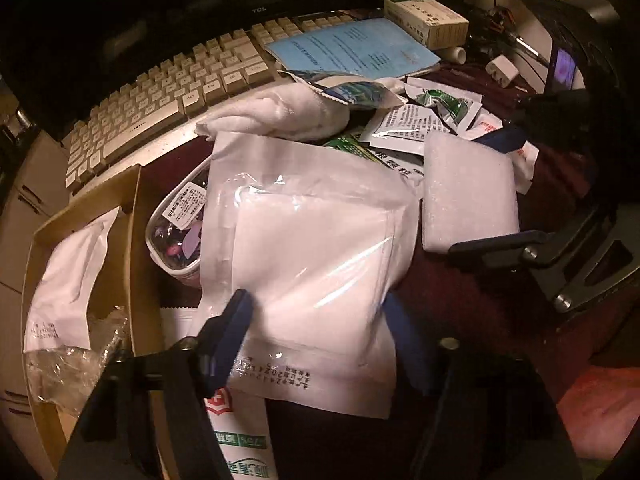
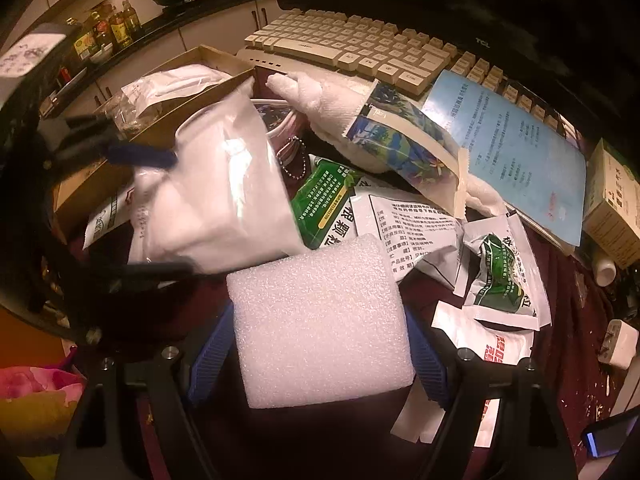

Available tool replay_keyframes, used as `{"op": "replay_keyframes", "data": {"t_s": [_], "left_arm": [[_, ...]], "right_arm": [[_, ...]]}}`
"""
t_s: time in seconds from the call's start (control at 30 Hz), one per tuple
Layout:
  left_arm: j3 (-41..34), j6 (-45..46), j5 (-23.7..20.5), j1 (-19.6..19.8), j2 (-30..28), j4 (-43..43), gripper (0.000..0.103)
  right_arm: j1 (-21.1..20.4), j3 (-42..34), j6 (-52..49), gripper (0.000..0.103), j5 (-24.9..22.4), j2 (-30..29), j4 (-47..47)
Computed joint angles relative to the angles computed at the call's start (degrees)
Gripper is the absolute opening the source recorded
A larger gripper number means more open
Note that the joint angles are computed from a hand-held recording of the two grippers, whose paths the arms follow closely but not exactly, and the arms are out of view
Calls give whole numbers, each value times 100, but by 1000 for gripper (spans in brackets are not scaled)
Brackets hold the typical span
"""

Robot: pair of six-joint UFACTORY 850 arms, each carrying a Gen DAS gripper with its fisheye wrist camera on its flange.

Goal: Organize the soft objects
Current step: 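Grasp the white foam block with the right tool while the left tool grasps a white gauze packet, then carry the foam block and the gauze packet over the cardboard box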

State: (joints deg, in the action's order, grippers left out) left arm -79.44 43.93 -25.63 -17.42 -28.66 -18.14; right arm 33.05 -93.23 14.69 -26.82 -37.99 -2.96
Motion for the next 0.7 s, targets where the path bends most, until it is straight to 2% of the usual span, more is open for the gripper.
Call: {"op": "replay_keyframes", "data": {"t_s": [0.07, 0.13, 0.47, 0.7], "left_arm": [[76, 96, 69, 7, 62, -169, 50], [117, 492, -21, 60, 114, -710, 19], [418, 1150, -47, 216, 351, -2026, 13], [528, 1378, -68, 276, 482, -2415, 13]], "right_arm": [[-3, -3, 30, 85, 18, -4, -5], [-4, -12, 57, 85, 25, -9, -19], [6, 106, 149, 85, 155, 96, -41], [21, 90, 130, 85, 185, 87, -11]]}}
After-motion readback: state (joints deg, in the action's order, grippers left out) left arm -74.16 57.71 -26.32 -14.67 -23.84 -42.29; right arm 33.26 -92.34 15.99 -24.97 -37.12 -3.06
